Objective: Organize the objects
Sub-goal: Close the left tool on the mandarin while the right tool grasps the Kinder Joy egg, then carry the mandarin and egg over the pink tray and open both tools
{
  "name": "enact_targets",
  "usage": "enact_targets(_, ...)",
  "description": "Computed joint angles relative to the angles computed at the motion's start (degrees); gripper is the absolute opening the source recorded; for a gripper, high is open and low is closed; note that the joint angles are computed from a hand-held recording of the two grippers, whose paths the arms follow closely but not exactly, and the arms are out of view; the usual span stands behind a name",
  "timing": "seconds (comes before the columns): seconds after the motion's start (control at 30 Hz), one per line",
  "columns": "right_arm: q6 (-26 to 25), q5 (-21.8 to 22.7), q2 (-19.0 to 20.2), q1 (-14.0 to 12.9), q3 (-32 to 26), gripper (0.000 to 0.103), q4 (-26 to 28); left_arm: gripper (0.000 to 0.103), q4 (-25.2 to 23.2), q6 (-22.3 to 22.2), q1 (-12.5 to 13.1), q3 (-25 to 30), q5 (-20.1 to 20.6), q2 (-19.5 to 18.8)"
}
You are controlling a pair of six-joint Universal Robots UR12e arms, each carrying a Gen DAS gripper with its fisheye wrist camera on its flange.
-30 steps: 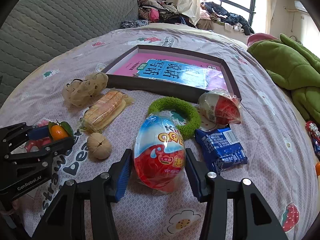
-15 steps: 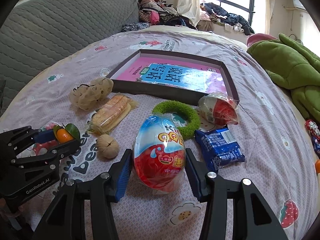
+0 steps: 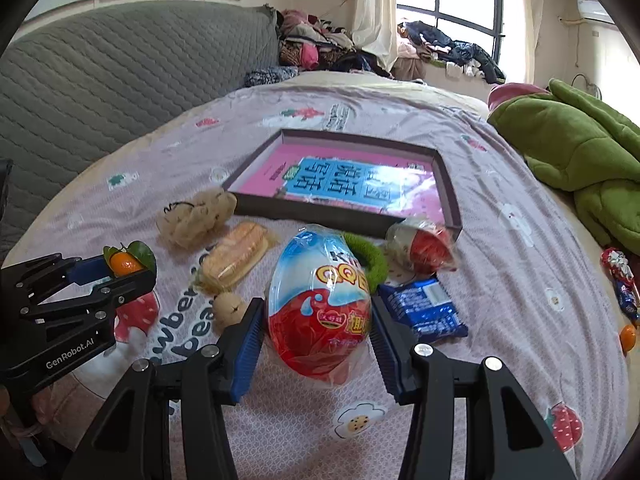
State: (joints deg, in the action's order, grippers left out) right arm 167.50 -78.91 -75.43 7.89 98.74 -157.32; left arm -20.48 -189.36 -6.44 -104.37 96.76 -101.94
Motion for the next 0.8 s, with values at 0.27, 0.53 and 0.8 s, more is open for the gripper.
enact_targets(0.27,0.32,0.76,-0.08,-0.60,-0.86,0.051,-1.31,0.040,-0.41,0.68,-0.85,3.23,0.65,-0.95)
enact_targets(0.53,-0.21,0.03,1.04,-0.86,-3.45,0.051,-3.43,0.040,-0.31,2.06,-1.45,8.14,1.98,-3.17)
enact_targets(0.8,0.16,-0.08,3.85,-0.96,-7.70,0.051,-2.68,0.040,-1.87,2.12,-0.82,13.07,2.29,-6.42)
